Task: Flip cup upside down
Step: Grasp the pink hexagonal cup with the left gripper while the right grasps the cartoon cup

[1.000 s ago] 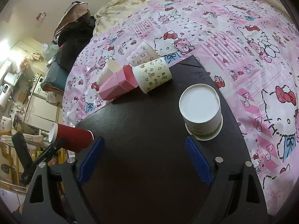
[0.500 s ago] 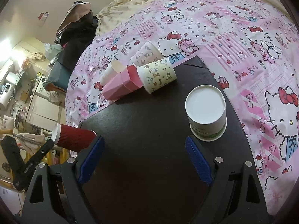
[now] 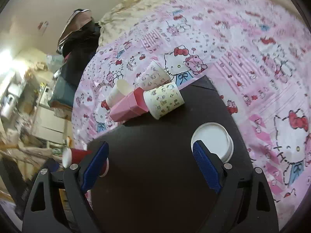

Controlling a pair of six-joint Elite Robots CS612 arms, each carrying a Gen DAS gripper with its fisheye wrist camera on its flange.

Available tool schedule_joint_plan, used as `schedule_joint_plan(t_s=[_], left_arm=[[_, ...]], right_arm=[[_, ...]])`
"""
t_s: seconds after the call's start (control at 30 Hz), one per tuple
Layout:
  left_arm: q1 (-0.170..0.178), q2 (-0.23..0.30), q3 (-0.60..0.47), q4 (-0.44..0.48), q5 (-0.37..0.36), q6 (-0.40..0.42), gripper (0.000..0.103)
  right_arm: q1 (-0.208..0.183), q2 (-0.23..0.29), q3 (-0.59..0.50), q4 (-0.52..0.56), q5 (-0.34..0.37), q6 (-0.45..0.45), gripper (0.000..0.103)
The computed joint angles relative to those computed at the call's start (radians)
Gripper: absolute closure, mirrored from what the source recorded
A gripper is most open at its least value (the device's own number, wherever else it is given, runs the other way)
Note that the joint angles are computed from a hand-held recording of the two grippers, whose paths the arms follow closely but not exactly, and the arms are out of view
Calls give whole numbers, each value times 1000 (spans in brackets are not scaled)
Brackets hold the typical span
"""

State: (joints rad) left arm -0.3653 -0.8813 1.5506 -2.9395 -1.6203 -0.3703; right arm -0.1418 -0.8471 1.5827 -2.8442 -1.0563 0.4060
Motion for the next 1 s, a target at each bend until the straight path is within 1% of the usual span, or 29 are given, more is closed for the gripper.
schedule_joint_plan(t_s=[0.03,0.07,0.13,0.2,0.3,0.33,0.37,0.4,0.43,0.47,0.5,0.57,0.6,0.63,0.7,0.73,0.8,0.87,0.93,1.0], left_arm=[[-2,10,-17,17,-7,-4,21],[-1,20,-33,29,-19,-15,21],[-2,36,-58,49,-23,-28,21],[-6,57,-95,88,-3,-27,21],[-3,92,-151,138,-12,-61,21],[-1,105,-174,163,-17,-83,21],[2,120,-201,188,-27,-113,21],[5,129,-220,207,-32,-137,21],[5,140,-243,229,-21,-178,21],[7,148,-254,229,-22,-209,21],[10,164,-281,243,-39,-257,21],[14,190,-322,273,-64,-289,21],[16,209,-350,306,-68,-322,21],[18,220,-364,316,-75,-349,21],[25,247,-391,340,-96,-439,22],[28,258,-403,347,-117,-464,23],[34,278,-424,360,-149,-507,23],[35,292,-437,374,-146,-533,23],[35,301,-450,406,-138,-543,23],[37,310,-457,414,-150,-588,23]], right_arm=[[-3,6,-12,7,4,14,13],[-5,14,-26,4,-8,32,13],[-6,27,-56,22,-23,36,12],[-11,47,-92,53,-1,39,12],[-21,84,-154,126,48,63,12],[-23,95,-172,148,59,70,13],[-25,106,-190,170,64,75,16],[-25,119,-211,196,62,79,20],[-24,127,-226,211,59,83,26],[-24,137,-239,222,54,101,27],[-25,144,-245,223,57,124,28],[-27,166,-268,242,82,180,30],[-27,174,-278,250,87,197,30],[-27,182,-289,257,92,212,31],[-26,197,-307,268,99,240,35],[-26,202,-311,265,107,260,36],[-24,214,-322,268,117,286,38],[-22,227,-338,284,125,294,39],[-21,236,-346,296,131,305,39],[-19,245,-355,309,133,306,39]])
